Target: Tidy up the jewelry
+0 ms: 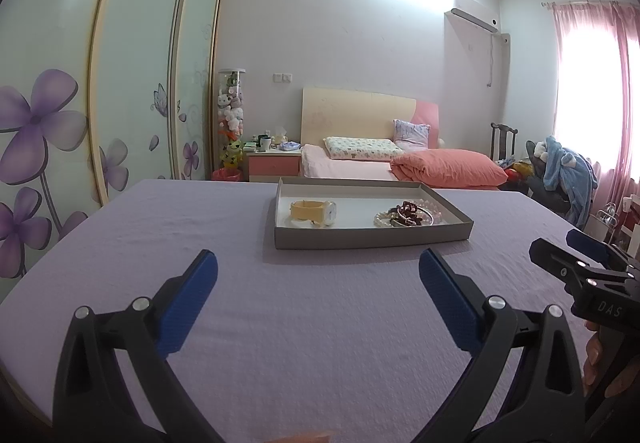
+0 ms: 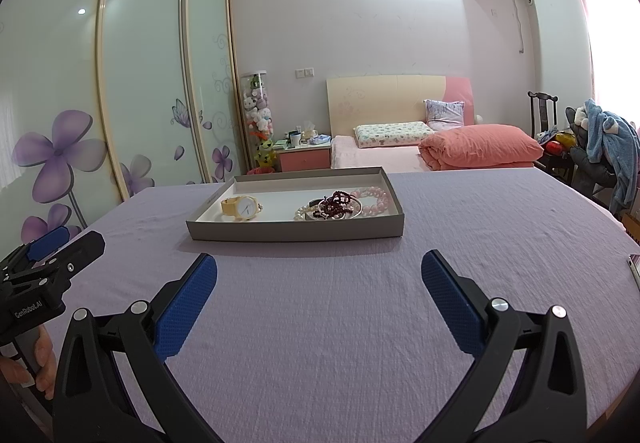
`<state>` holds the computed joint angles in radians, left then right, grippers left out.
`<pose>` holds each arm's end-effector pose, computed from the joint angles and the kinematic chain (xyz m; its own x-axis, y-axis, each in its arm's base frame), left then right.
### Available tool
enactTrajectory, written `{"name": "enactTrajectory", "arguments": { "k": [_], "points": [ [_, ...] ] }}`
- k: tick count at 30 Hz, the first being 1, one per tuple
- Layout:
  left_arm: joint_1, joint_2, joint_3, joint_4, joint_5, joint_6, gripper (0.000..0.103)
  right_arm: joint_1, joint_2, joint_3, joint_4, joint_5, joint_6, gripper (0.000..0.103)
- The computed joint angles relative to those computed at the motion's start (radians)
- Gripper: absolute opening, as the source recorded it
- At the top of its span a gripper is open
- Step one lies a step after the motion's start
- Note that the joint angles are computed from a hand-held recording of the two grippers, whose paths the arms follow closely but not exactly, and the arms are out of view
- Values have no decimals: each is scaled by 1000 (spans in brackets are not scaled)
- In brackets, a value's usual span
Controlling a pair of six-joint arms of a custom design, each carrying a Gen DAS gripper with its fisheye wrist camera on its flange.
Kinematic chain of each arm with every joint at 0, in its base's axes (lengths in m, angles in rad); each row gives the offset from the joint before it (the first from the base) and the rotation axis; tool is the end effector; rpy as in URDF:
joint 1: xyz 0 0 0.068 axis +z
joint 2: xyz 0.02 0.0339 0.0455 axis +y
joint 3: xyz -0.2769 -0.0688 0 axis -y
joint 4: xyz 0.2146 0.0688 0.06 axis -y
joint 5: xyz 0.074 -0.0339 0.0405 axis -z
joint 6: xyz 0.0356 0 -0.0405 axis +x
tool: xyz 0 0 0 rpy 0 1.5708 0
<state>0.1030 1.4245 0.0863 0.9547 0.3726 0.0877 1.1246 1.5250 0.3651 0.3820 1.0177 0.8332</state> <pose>0.1872 0.0063 0.1524 -0.3497 0.0459 -0.9357 0.2717 0.9608 -0.0545 0.1197 0.1801 0.1523 -0.3608 0.1467 -0.9210 0.0814 0.9887 0.1256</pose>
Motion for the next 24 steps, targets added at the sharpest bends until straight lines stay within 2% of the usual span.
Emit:
{"name": "enactTrajectory", "arguments": {
  "k": [24],
  "points": [
    [-25, 49, -2, 54, -23, 3, 99, -2, -21, 5, -25, -3, -3, 101]
  ]
}}
